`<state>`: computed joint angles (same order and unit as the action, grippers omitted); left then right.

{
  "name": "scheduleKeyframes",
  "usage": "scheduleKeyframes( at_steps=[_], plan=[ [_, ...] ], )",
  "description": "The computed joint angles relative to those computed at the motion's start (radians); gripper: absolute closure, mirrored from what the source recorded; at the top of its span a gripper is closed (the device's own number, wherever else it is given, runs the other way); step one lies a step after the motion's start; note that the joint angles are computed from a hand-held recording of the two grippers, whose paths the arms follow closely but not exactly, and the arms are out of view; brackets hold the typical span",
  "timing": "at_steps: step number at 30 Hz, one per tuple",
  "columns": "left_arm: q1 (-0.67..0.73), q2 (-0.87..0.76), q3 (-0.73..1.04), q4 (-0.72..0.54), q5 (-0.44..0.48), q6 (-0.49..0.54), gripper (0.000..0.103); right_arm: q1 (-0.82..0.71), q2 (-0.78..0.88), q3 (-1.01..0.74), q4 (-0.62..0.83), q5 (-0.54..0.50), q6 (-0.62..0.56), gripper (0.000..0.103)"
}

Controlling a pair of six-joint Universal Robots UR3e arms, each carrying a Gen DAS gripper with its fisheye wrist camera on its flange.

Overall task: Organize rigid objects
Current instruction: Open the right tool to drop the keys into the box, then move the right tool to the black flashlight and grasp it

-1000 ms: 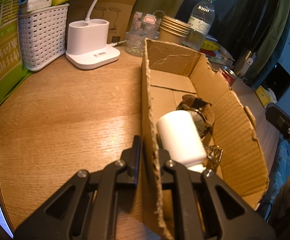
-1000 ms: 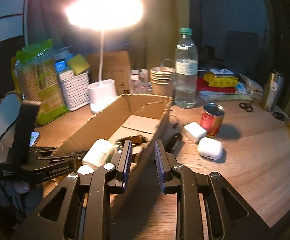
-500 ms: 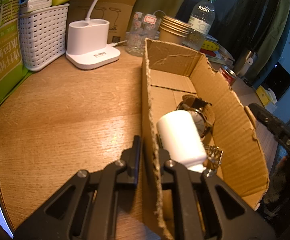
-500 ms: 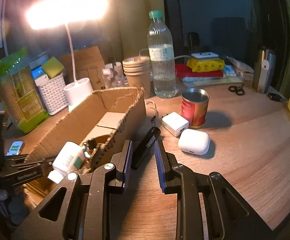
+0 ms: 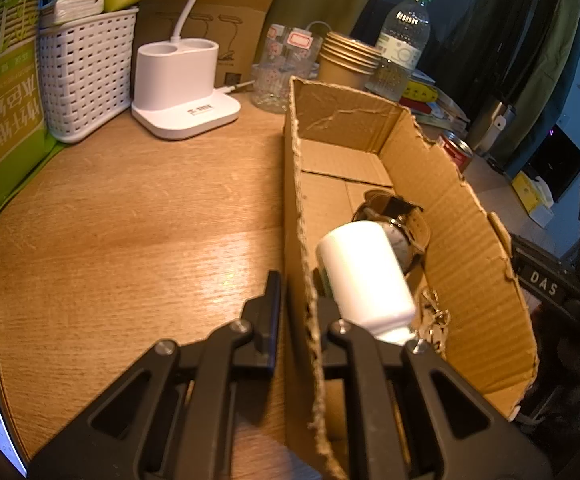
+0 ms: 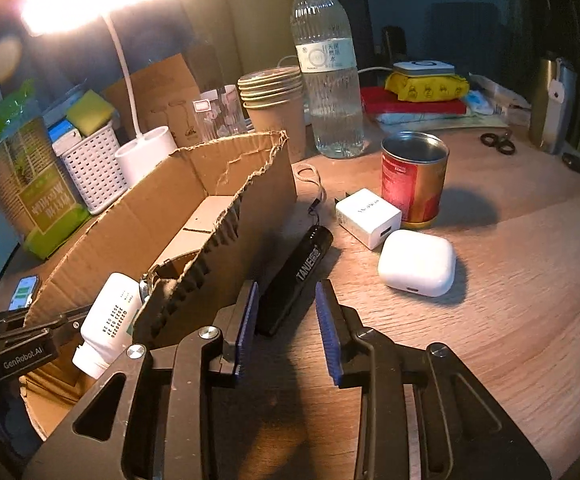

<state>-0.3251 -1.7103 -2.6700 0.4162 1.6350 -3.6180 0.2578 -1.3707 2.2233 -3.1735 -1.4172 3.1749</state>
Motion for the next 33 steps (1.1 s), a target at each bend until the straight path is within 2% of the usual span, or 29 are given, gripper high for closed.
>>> scheduleKeyframes(
  at_steps=[11,17,22,29,31,33],
  plan=[
    [-0.002,0.000,0.002,-0.001,0.001,-0.001,0.094,-0.001,0.057,-0.085,0.087,-0.010,-0.003,0.071],
    [-0.003,-0.001,0.004,-0.004,0.004,-0.002,0.094,0.017,0.082,-0.126,0.109,-0.045,-0.007,0.064],
    [0.001,0.000,0.002,-0.003,0.001,-0.001,0.094,0.009,0.106,-0.178,0.205,-0.039,-0.001,0.063],
    [0.001,0.000,0.002,-0.003,0.001,-0.002,0.094,0.013,0.097,-0.177,0.210,-0.041,-0.002,0.063],
    [0.002,-0.001,0.002,-0.002,0.000,-0.001,0.094,0.012,0.102,-0.178,0.206,-0.037,-0.003,0.067],
    [0.002,-0.001,0.001,0.000,0.000,0.000,0.094,0.009,0.103,-0.178,0.205,-0.026,-0.011,0.077]
  ],
)
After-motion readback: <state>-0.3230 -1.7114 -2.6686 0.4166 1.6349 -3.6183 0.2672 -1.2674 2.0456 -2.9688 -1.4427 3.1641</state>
